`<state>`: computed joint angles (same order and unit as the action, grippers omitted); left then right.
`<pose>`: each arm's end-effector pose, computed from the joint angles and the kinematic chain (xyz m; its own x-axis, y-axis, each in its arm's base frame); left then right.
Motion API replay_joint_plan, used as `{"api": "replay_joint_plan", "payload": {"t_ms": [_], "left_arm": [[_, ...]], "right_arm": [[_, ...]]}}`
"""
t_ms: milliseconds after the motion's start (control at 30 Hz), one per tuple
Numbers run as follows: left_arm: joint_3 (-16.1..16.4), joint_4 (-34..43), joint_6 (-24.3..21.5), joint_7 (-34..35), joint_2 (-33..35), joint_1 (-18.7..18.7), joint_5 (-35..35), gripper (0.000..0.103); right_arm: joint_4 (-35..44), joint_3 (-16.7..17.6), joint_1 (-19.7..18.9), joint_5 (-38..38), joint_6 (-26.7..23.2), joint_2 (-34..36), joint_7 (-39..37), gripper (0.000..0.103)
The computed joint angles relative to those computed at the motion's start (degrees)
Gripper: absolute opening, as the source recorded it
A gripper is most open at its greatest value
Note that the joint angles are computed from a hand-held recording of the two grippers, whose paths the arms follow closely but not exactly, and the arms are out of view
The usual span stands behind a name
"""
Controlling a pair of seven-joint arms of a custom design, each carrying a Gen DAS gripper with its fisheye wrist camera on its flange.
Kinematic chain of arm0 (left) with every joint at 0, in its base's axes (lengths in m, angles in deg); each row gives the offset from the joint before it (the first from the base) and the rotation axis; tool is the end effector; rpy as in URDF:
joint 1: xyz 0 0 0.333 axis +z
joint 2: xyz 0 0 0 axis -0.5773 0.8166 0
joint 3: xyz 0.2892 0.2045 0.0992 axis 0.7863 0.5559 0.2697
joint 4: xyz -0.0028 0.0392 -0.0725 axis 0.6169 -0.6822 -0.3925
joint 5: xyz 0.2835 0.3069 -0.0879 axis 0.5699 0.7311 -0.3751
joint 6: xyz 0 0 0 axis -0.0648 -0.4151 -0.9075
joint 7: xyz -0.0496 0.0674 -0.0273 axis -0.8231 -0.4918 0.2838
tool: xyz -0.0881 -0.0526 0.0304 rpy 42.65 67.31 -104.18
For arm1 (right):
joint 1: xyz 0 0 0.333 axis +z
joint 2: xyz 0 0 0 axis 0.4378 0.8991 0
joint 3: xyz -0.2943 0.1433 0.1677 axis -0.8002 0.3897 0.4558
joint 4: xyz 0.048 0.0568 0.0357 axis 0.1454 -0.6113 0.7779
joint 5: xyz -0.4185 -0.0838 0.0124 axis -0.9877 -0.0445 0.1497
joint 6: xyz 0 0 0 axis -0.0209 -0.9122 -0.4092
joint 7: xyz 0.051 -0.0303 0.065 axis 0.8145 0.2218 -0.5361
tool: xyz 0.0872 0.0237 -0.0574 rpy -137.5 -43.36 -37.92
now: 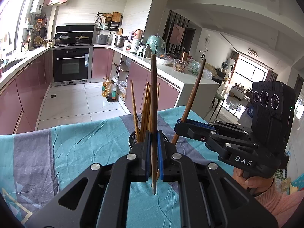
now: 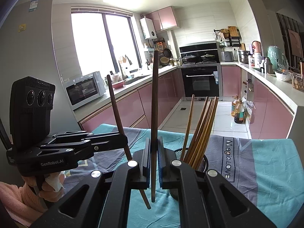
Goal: Organize utensils
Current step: 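Carry both upright chopsticks over the black mesh cup, then lower both held chopsticks down into the mesh cup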
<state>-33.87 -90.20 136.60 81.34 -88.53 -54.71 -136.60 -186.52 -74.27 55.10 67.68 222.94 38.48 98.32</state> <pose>0.4711 -0.2249 0.5354 -0.7048 -0.6739 0.2215 -0.4787 0.2214 -0.8496 0.4152 0.1244 0.5343 0.2771 -0.9362 -0.2162 -0.4455 0.0741 -0.8922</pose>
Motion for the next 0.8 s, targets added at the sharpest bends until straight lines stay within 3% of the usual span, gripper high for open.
{"api": "replay_joint_plan", "payload": {"t_ms": [800], "left_arm": [[0.19, 0.17, -0.02, 0.30, -0.80, -0.25, 0.26, 0.007]], "right_arm": [[-1.25, 3.33, -3.73, 0.17, 1.36, -0.48, 0.61, 0.006]]}}
